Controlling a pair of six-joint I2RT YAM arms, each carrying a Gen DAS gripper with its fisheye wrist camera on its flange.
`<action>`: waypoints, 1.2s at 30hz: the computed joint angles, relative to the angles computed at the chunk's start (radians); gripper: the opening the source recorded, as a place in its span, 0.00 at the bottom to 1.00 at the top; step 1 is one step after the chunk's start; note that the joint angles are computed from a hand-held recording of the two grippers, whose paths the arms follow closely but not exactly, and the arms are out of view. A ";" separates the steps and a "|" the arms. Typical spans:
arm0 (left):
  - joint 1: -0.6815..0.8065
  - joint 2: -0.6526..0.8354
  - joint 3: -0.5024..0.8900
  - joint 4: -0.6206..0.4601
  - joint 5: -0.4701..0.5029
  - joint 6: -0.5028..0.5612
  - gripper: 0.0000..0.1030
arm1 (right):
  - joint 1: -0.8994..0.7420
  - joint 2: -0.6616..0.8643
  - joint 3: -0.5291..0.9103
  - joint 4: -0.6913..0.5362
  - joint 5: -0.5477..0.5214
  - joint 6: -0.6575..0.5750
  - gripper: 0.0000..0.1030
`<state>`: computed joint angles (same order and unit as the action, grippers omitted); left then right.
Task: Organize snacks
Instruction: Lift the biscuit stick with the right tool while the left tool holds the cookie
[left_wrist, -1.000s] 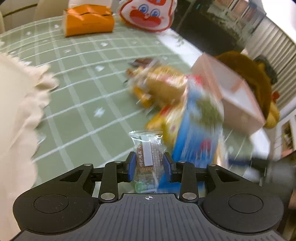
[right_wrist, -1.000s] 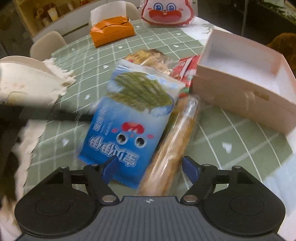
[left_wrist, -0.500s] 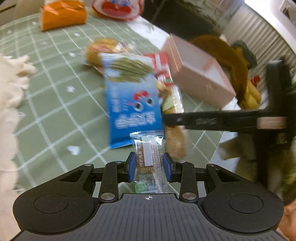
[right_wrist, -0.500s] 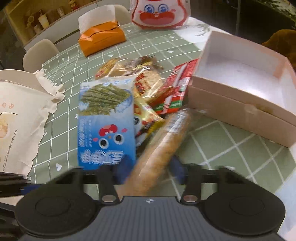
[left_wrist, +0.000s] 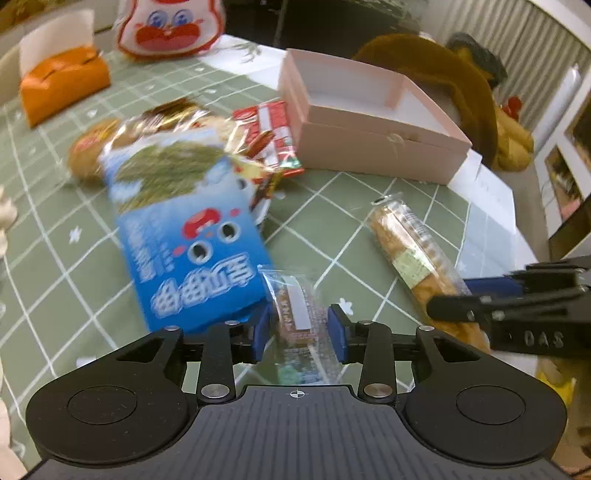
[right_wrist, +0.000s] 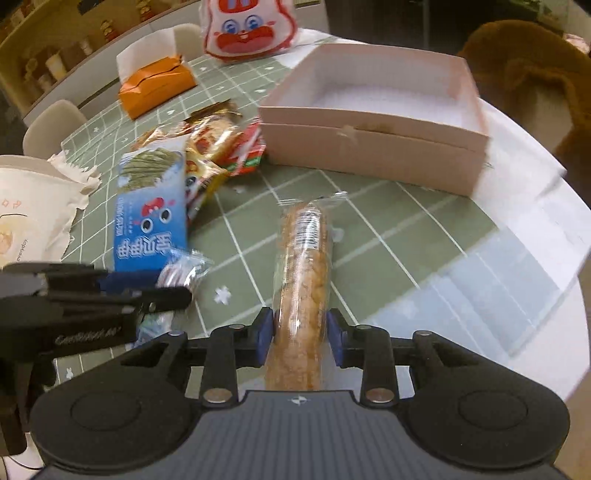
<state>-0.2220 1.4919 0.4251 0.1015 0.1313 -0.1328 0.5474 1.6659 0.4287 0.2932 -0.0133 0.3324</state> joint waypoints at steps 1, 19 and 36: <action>-0.010 0.009 0.005 -0.002 -0.014 0.006 0.39 | 0.000 0.001 -0.011 0.007 0.008 0.006 0.41; 0.025 -0.047 -0.054 0.007 0.013 -0.012 0.38 | 0.060 0.152 0.085 0.051 0.141 -0.021 0.72; -0.108 -0.038 -0.030 -0.021 -0.026 -0.041 0.38 | 0.051 0.025 -0.002 -0.052 0.133 0.082 0.33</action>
